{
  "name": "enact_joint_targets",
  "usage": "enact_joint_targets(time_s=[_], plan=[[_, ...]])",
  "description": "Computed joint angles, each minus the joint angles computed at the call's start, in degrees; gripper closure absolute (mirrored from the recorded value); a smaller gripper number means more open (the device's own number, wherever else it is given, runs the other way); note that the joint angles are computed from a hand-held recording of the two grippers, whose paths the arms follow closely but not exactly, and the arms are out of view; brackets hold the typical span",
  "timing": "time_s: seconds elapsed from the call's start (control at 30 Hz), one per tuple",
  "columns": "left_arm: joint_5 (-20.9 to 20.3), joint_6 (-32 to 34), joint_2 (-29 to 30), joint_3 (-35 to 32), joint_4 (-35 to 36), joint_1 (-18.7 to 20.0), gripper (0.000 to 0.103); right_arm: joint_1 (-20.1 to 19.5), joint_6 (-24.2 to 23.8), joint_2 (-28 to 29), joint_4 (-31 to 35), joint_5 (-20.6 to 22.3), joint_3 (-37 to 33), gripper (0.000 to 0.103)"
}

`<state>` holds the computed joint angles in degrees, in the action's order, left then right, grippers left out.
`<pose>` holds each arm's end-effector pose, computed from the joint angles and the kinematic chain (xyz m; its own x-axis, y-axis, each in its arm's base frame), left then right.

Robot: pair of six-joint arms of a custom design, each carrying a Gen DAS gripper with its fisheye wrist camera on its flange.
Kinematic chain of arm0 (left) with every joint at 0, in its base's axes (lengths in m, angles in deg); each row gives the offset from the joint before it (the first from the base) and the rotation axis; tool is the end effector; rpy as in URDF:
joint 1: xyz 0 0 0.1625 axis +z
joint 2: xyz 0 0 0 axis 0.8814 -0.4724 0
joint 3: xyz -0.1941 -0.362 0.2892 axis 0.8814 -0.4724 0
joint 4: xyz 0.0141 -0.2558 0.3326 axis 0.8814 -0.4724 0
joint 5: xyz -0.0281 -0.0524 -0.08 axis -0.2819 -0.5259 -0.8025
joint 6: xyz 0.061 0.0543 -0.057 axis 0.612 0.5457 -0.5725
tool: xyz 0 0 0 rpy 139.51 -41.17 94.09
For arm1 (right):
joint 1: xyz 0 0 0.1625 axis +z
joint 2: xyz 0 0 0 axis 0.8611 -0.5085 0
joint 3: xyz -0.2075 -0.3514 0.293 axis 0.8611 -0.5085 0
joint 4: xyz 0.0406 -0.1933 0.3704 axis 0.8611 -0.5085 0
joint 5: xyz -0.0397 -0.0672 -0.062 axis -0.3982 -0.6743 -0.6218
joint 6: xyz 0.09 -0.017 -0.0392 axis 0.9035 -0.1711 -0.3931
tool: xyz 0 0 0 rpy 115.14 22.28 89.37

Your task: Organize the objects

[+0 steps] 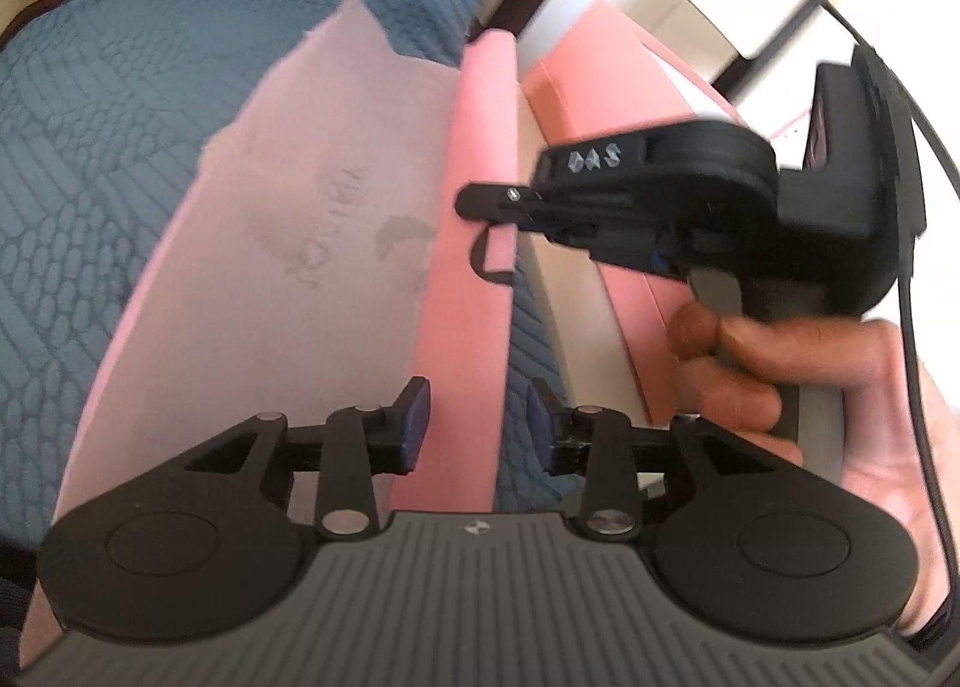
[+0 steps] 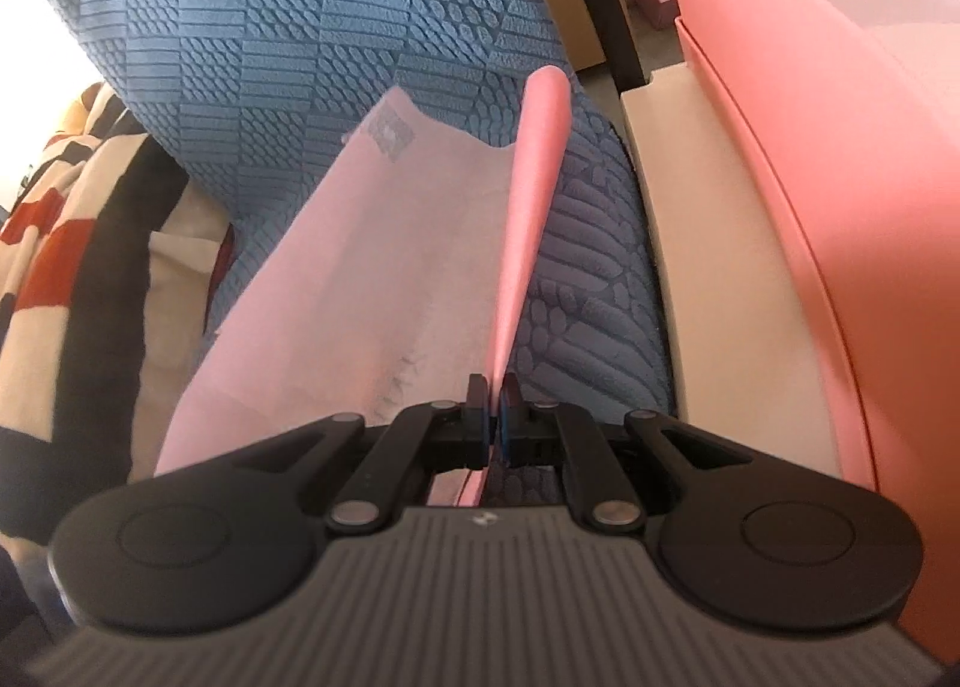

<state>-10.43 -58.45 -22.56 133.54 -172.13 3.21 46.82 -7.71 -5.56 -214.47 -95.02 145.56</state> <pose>-0.1287 -0.6160 0.1791 -0.8518 0.5106 -0.1176 0.5226 0.8437 -0.1223 0.2499 -0.5862 0.1089 -0.9083 0.2987 0.2929 0.0151 0.7231 -0.6905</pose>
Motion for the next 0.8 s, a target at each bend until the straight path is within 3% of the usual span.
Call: enact_joint_targets(time_s=[0.23, 0.53, 0.73, 0.8], plan=[[3.99, 2.95, -1.11, 2.76, 0.32, -1.44, 0.061, 1.6, -2.5, 0.74, -0.04, -4.86, -0.5, 0.096], [4.32, 5.3, -1.98, 2.98, 2.37, -1.09, 0.064, 2.19, -3.26, 0.73, 0.97, -8.37, -0.8, 0.096], [3.3, 5.33, -3.04, 2.63, 3.27, -0.27, 0.091, 2.47, -4.29, 1.18, 0.61, -10.85, -1.14, 0.094], [2.79, 4.27, -2.81, 1.82, 3.7, 0.02, 0.096, 2.53, -5.36, 1.57, -0.67, -11.53, -1.33, 0.093]])
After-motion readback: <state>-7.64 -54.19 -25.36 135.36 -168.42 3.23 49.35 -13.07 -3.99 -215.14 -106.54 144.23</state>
